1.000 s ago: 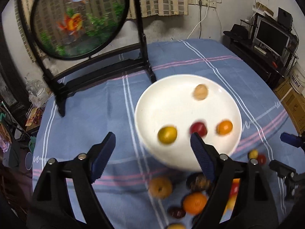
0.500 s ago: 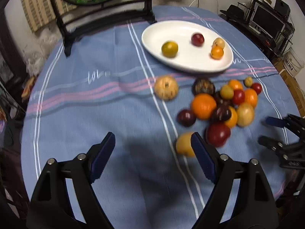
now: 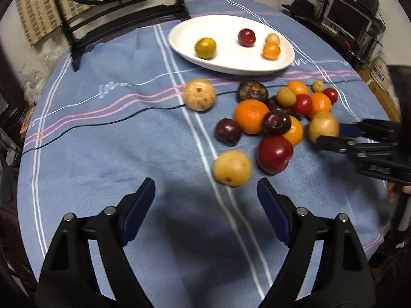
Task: Organize fruits
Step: 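Grasp a yellow potato with the left tool while the right tool grasps a large grapefruit, then carry the potato and grapefruit onto the plate and release them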
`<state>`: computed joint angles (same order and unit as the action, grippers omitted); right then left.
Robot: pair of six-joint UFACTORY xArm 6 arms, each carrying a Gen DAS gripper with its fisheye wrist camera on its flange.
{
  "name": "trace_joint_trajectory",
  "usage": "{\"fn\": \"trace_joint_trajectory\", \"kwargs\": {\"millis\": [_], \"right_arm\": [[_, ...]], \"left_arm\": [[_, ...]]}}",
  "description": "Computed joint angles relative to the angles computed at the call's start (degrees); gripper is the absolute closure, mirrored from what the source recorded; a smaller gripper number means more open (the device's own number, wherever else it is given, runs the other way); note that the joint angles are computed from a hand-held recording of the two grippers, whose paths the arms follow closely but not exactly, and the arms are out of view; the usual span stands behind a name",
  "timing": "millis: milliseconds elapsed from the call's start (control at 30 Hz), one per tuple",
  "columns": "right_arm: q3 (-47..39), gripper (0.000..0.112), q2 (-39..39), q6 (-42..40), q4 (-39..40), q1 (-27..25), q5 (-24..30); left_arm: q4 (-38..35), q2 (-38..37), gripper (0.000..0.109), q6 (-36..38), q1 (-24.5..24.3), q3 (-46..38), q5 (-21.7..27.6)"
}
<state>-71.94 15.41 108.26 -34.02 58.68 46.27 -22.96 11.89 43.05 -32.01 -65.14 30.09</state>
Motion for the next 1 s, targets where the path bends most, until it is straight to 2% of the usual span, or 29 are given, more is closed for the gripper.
{"fn": "trace_joint_trajectory", "kwargs": {"millis": [133,167,233,267,300,333,433,533,700,1000], "right_arm": [[2.70,0.071,-3.20,4.20,-0.91,1.69,0.70],[3.08,0.071,-3.62,4.72,-0.79,1.99,0.82],[2.74,0.071,-3.54,4.71,-0.24,2.25,1.56],[2.81,0.071,-3.60,4.88,-0.06,2.40,1.67],[2.90,0.071,-3.64,5.05,0.05,2.48,1.71],[3.00,0.071,-3.73,5.37,0.10,2.68,1.74],[2.86,0.071,-3.86,5.34,-0.40,2.87,1.70],[2.32,0.071,-3.80,4.61,-0.87,2.68,1.93],[0.54,0.071,-5.20,2.77,-4.07,2.19,4.63],[-6.49,0.071,-8.99,-1.03,-17.00,-0.54,13.16]], "left_arm": [[0.11,3.43,0.028,1.52,-1.91,-1.08,-2.72],[0.39,4.74,0.034,1.57,-2.11,-1.83,-3.19],[-3.08,6.55,0.037,4.59,-2.04,-3.60,-1.54],[-6.37,7.28,0.045,7.26,-1.86,-4.69,0.46],[-8.10,7.51,0.063,8.91,-1.68,-5.34,2.04],[-9.31,7.47,0.070,10.06,-1.64,-5.96,4.35],[-6.09,6.88,0.070,7.31,-2.10,-5.52,3.21],[-8.37,5.35,0.070,6.81,-1.13,-6.14,4.54],[-9.46,2.56,0.070,6.70,-0.60,-8.08,3.32],[-7.95,3.69,0.070,2.17,-2.91,-21.96,3.13]]}}
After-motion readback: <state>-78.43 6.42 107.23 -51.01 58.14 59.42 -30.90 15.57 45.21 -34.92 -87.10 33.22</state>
